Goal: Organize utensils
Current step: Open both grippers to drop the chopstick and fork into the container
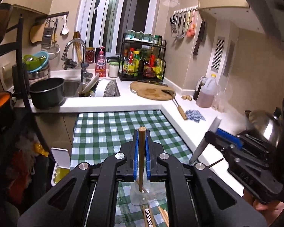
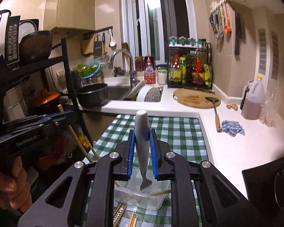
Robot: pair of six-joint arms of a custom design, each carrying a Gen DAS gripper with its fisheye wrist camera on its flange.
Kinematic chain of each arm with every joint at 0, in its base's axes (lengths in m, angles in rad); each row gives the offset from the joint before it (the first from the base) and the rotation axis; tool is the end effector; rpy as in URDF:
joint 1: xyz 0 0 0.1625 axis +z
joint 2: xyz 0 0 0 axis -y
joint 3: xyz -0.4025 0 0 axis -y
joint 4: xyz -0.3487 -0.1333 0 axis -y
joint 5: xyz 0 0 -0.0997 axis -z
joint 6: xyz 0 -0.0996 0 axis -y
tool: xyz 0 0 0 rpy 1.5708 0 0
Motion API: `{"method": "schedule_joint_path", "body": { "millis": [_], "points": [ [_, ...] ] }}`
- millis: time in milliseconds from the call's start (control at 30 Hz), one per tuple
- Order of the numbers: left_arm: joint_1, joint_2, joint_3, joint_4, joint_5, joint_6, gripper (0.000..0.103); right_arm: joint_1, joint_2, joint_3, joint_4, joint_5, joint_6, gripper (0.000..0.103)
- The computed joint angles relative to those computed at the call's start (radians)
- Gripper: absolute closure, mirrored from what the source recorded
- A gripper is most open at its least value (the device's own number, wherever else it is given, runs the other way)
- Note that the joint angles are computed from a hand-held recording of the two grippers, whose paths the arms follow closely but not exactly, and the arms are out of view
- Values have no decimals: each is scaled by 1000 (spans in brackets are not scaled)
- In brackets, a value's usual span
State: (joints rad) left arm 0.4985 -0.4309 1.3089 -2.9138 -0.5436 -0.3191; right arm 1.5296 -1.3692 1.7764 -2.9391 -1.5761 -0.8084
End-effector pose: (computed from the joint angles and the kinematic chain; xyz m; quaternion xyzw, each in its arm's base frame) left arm -0.5109 -0.5269 0.0610 0.2064 0.8298 -0.4605 0.2384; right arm 0.1104 -0.5445 0.4435 0.3307 -0.8227 0.4202 0.1927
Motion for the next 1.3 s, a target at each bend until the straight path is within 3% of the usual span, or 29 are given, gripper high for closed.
{"method": "schedule_joint_path", "body": {
  "millis": [500, 800, 1033, 1300],
  "points": [
    [22, 27, 30, -21, -7, -17, 96, -31, 40, 10, 76, -90, -40, 86],
    [-8, 7, 63, -68, 16, -5, 91, -17, 10, 19, 28, -117, -37, 76],
    [-60, -21, 125, -127, 76, -7, 91, -15, -76, 87, -46, -68, -49, 76],
    [-145, -65, 280, -170, 136, -99, 91, -100, -276, 262, -119, 104, -38, 75]
  ]
}}
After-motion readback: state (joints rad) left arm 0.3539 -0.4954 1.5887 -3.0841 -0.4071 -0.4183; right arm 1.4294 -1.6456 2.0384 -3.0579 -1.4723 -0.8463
